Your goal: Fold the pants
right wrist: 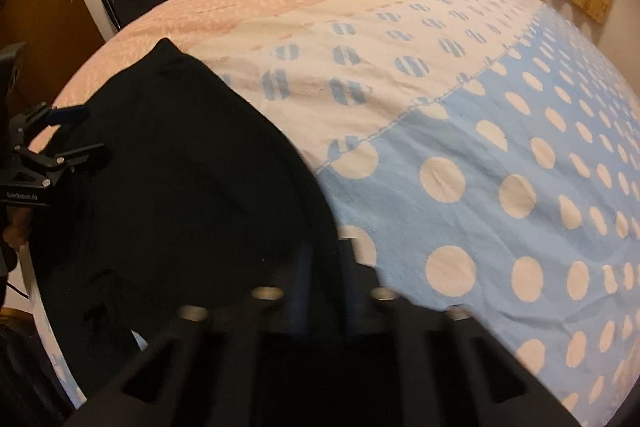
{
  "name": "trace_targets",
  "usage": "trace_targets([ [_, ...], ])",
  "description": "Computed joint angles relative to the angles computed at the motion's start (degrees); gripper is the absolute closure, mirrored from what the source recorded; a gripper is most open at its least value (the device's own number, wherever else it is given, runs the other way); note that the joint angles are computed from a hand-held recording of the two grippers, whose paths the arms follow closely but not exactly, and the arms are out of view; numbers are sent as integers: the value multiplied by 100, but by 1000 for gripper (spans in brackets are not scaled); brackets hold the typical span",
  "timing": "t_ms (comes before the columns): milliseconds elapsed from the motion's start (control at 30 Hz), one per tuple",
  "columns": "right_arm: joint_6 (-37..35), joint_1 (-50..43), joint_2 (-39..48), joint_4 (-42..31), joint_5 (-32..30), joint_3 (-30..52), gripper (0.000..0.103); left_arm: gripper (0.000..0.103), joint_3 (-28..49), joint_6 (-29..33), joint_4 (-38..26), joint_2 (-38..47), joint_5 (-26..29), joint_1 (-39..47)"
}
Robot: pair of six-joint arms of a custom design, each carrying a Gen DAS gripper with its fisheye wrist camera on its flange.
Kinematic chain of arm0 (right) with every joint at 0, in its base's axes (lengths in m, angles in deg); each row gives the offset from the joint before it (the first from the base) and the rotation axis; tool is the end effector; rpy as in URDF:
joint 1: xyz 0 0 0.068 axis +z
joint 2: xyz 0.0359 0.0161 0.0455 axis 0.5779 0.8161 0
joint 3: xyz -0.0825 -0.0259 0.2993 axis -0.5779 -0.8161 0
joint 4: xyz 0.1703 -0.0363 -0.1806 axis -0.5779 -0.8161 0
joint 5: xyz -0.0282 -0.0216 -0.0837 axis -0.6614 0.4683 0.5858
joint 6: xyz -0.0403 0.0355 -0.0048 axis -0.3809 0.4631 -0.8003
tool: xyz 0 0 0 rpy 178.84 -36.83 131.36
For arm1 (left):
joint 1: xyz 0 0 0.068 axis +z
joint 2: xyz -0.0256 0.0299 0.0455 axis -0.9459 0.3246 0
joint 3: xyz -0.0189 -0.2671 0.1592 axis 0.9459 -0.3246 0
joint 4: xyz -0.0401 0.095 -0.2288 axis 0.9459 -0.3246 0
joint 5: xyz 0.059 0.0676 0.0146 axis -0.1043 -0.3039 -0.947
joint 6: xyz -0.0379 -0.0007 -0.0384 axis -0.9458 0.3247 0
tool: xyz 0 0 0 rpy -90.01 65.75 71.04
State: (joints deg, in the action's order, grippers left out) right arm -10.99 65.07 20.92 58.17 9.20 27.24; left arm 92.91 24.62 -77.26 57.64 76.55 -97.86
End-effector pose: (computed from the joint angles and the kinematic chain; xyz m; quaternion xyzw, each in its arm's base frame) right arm 0.2686 0.1535 0.1537 -0.2504 0.9360 0.0621 0.2393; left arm 0.2393 -0.1117 0.1801 0.0411 0.9605 0.0082 0.2751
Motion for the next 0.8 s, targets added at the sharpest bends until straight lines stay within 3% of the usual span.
trace_targets([
  [233,614,1089,-1331,347,1398,-770,96,0,-134,31,-173,-456,208,164],
  [400,1339,2814,-2317,-75,2588,-1173,96,0,-279,93,-254,-716,171,176],
  [500,2170,3991,-2051,-235,3357,-1338,96,0,-302,87,-338,-876,316,275],
  [567,2607,4395,-1506,-53,3530,-1359,96,0,-201,19,-438,-929,477,361],
  [800,3706,4913,-334,767,3956,-1671,96,0,767,-200,-916,-611,1365,468],
])
